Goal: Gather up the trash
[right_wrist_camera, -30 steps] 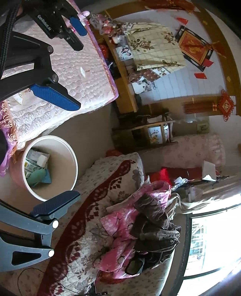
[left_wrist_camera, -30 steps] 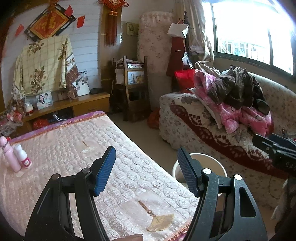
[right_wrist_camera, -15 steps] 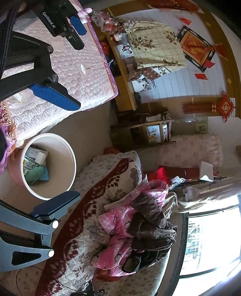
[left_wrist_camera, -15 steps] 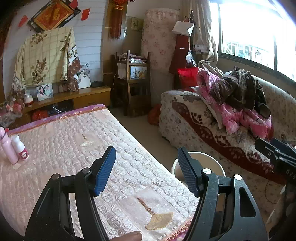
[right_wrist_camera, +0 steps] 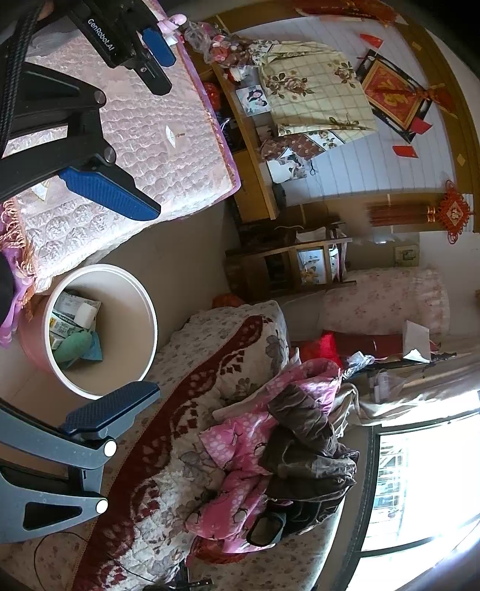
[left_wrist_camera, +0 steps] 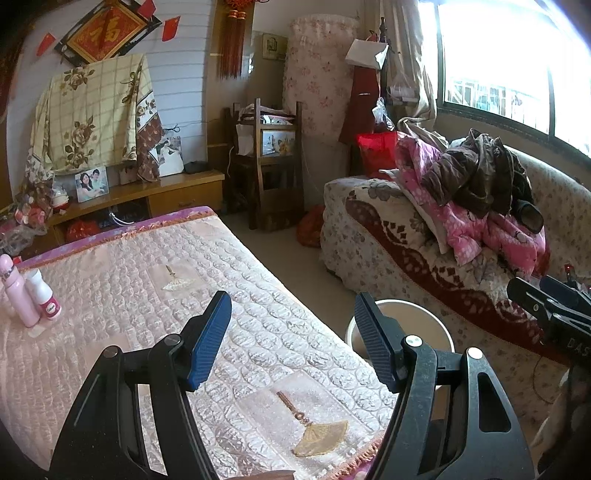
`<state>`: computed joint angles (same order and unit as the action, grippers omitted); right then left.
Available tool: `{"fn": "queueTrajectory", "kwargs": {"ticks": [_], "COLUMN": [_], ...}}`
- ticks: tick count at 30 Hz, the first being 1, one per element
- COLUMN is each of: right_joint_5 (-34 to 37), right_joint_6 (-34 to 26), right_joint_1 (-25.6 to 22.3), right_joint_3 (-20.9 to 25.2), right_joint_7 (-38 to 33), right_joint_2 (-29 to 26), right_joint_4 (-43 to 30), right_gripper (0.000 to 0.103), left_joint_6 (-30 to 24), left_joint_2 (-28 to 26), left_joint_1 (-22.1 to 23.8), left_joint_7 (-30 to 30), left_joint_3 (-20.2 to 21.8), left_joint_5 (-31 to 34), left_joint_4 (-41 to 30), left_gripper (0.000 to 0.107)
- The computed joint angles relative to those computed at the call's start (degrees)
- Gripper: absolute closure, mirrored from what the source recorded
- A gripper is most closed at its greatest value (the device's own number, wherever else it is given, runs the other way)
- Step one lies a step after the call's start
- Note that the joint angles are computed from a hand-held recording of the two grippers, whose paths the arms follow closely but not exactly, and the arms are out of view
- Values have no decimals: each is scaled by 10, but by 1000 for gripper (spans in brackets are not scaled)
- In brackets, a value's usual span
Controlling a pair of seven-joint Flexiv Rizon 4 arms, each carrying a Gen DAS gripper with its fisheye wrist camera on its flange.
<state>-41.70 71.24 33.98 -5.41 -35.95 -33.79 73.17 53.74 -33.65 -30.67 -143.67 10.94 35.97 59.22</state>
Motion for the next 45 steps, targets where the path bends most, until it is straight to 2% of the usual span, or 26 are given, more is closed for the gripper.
{"fn": "queueTrajectory", "kwargs": {"ticks": [20, 45], "right_joint_5": [6, 18], "right_joint_6": [-10, -31], "right_joint_1": [-2, -1], "right_joint_3": [4, 10], "right_joint_7": [-1, -12], "right_joint_2": [0, -9], "right_joint_4": [5, 0], "right_gripper": [16, 15], "left_joint_6": [-12, 6], "left_joint_2": [-7, -9], "left_joint_1": [-6, -2], "left_joint_7": [4, 4], "left_joint_3": [-3, -2], "left_joint_5": [-2, -8], "left_joint_4": [-8, 8], "left_gripper": [39, 39]}}
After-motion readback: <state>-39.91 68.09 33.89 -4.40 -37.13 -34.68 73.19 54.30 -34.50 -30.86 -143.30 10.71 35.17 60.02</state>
